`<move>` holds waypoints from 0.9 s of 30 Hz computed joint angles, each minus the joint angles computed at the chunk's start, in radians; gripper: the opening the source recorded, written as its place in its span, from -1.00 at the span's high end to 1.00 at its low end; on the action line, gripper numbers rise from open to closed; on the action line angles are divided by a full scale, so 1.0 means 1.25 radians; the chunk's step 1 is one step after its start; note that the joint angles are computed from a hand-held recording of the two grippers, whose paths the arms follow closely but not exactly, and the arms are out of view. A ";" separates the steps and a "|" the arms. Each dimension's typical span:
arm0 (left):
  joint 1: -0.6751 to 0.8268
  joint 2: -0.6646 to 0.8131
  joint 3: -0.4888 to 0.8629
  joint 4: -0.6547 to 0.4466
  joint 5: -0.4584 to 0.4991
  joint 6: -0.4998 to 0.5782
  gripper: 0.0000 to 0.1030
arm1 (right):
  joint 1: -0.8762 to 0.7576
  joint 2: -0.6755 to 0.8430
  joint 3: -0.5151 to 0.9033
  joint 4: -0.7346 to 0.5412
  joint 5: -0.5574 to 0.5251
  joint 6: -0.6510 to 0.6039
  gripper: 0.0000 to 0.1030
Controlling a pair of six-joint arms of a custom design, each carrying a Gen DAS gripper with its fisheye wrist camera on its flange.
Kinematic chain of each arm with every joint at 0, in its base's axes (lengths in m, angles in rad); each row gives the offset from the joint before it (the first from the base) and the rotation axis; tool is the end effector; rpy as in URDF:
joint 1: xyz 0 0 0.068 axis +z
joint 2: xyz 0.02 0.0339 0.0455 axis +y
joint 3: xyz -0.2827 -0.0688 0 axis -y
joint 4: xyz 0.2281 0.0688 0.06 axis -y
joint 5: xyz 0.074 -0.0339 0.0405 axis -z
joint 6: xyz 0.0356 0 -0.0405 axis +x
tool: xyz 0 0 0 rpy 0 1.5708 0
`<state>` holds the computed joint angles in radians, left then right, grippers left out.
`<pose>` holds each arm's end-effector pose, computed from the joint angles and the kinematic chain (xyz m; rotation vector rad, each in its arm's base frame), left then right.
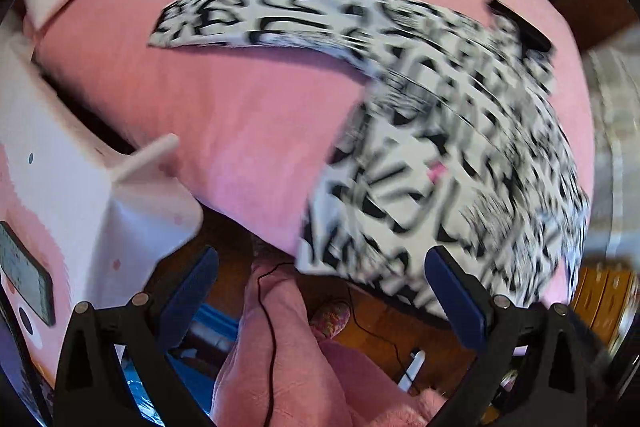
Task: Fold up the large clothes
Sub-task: 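Grasp the jacket sleeve with the left gripper and lift it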
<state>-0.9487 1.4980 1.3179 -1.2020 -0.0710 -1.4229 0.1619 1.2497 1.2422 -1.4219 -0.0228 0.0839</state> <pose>0.1507 -0.2059 0.3061 -0.7137 2.9108 -0.2229 0.1723 0.0290 0.3315 -0.1195 3.0011 0.0601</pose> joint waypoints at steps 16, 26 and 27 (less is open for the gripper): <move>0.772 0.144 -0.178 0.237 0.207 0.507 -0.99 | 0.438 0.547 0.394 0.044 0.255 0.166 -0.79; 0.989 0.384 -0.145 0.412 0.233 0.508 -0.95 | 0.483 0.784 0.700 -0.075 0.213 0.141 -0.79; 1.003 0.401 -0.149 0.435 0.245 0.498 -0.94 | 0.485 0.797 0.718 -0.086 0.215 0.135 -0.79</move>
<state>0.3053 1.9989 1.1321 -0.6585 0.2352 -0.8009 0.7678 2.2462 2.1402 -1.5294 0.2458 0.2529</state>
